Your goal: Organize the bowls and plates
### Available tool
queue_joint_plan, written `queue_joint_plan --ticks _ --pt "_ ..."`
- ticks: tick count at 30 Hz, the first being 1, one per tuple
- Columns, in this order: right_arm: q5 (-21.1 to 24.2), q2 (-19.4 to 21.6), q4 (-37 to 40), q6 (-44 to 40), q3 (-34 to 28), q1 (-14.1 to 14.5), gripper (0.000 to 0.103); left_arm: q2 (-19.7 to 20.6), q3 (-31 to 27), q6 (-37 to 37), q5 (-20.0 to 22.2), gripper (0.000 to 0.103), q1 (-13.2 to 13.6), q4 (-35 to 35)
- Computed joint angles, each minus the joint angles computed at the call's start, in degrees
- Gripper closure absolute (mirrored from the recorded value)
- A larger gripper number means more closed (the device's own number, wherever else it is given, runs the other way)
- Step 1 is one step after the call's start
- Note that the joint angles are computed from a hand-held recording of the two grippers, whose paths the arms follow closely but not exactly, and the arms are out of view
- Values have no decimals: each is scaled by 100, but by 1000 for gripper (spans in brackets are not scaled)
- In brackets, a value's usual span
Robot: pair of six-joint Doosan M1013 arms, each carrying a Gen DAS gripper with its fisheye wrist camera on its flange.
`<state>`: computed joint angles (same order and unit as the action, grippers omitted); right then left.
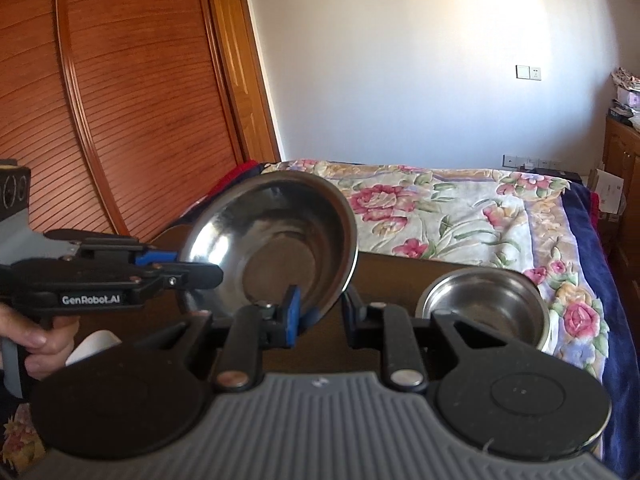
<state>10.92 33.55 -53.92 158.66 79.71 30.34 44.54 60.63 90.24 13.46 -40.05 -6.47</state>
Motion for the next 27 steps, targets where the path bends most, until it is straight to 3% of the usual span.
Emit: queue_joint_plan --ticks 6,8,15,27 --pt "95 -149 -1235 1436 322 147 79 -264 562 761 -316 78 -29 -772" --pt "155 -182 -1406 1670 399 195 79 -318 706 1216 -367 78 -24 -1335" --pt "367 -263 -1908 2242 578 348 79 -493 1132 2677 -532 78 -17 -2891" --pt "551 -274 -2515 3053 801 520 79 -681 1651 3965 -745 78 -60 -4185"
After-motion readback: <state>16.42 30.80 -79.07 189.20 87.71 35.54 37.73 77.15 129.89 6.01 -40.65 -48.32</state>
